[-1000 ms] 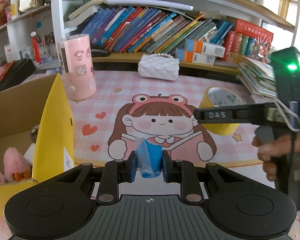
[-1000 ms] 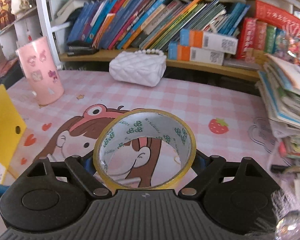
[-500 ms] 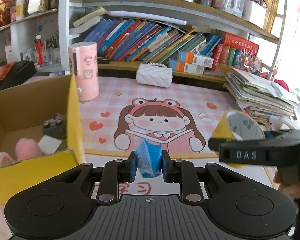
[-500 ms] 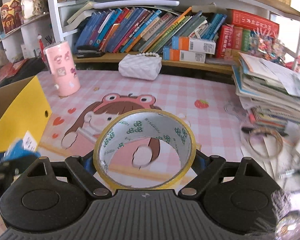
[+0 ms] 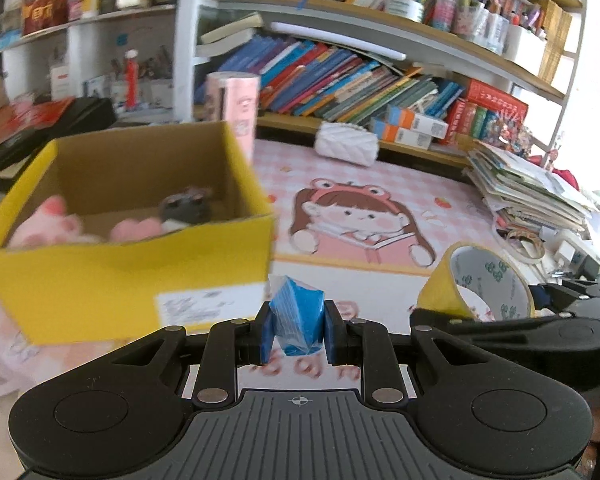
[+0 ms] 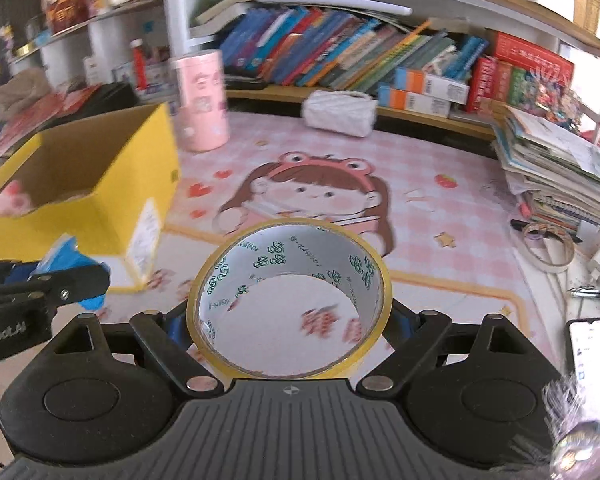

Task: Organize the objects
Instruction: 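Carry the blue clip and tape roll with both tools over the yellow box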

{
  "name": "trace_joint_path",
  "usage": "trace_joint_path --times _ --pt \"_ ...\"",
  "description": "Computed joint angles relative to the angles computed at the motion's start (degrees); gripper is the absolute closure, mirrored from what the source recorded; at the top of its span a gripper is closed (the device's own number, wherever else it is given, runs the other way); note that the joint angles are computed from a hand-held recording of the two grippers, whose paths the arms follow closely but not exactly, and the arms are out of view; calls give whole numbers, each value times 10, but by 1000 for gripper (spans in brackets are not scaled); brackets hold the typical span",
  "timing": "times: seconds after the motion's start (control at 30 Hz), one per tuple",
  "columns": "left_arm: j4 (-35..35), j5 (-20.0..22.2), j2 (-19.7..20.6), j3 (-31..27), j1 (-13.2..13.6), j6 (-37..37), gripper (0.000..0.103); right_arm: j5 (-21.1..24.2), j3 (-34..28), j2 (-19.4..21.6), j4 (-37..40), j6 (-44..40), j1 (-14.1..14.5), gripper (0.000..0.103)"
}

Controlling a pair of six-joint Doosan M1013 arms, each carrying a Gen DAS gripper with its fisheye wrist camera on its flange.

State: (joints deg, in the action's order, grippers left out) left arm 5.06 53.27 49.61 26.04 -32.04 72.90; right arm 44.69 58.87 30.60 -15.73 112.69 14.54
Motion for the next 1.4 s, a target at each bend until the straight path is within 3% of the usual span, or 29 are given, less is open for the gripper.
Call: trace_joint_path --times 0.33,0.67,0.97,1.4 --pt "35 -48 -83 146 13 -33 80 -4 19 -9 14 -10 36 15" --pt "70 -91 -137 233 25 -58 80 -34 31 -15 22 -16 66 15" --pt "89 -127 -167 281 35 -76 80 -37 27 -15 -1 14 84 15" --pt "88 -146 -182 305 43 -86 80 -30 20 -13 -19 21 98 15"
